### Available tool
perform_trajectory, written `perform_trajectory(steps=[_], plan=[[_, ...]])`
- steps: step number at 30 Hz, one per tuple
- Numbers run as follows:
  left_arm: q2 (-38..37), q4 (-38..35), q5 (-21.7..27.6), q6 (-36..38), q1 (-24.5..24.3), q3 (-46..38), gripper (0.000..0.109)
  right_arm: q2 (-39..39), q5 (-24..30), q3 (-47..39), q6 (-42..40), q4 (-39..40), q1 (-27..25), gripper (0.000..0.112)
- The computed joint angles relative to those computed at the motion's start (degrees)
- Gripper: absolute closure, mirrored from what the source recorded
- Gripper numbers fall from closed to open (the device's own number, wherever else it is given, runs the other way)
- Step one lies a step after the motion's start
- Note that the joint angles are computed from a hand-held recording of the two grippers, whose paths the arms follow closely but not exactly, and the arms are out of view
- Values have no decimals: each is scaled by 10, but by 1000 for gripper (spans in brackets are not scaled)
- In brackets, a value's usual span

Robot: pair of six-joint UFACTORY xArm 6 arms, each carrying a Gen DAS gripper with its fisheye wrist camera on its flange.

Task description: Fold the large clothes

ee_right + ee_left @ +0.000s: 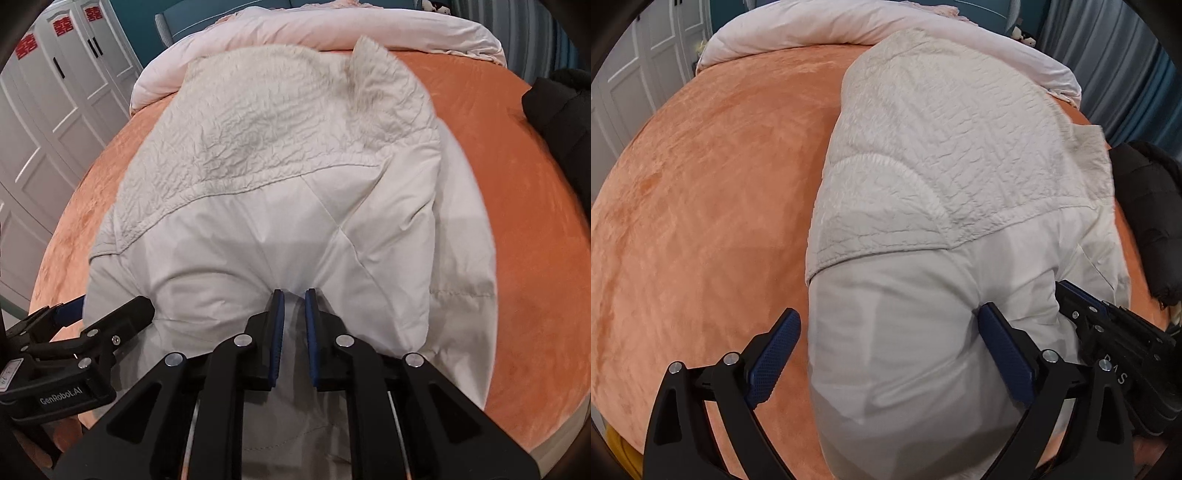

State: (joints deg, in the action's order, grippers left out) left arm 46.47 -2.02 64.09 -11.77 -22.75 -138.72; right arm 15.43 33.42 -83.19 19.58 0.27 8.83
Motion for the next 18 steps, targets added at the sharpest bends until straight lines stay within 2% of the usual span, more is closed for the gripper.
perform_trajectory(steps=[3,7,11,14,18], plan=[[12,-17,13,-6,6,-17,11,6,10,-10,-3,4,0,103],[5,32,25,-1,-7,-30,11,-13,44,-17,-4,45,-10,101],[-28,56,22,-2,-15,1,13,-54,19,-1,48,21,-24,96],[-55,62,13,-10,-17,34,14,-34,48,-52,50,-1,-36,96],[-82,77,6,-10,-21,66,14,43,131,-153,59,-48,-47,96]])
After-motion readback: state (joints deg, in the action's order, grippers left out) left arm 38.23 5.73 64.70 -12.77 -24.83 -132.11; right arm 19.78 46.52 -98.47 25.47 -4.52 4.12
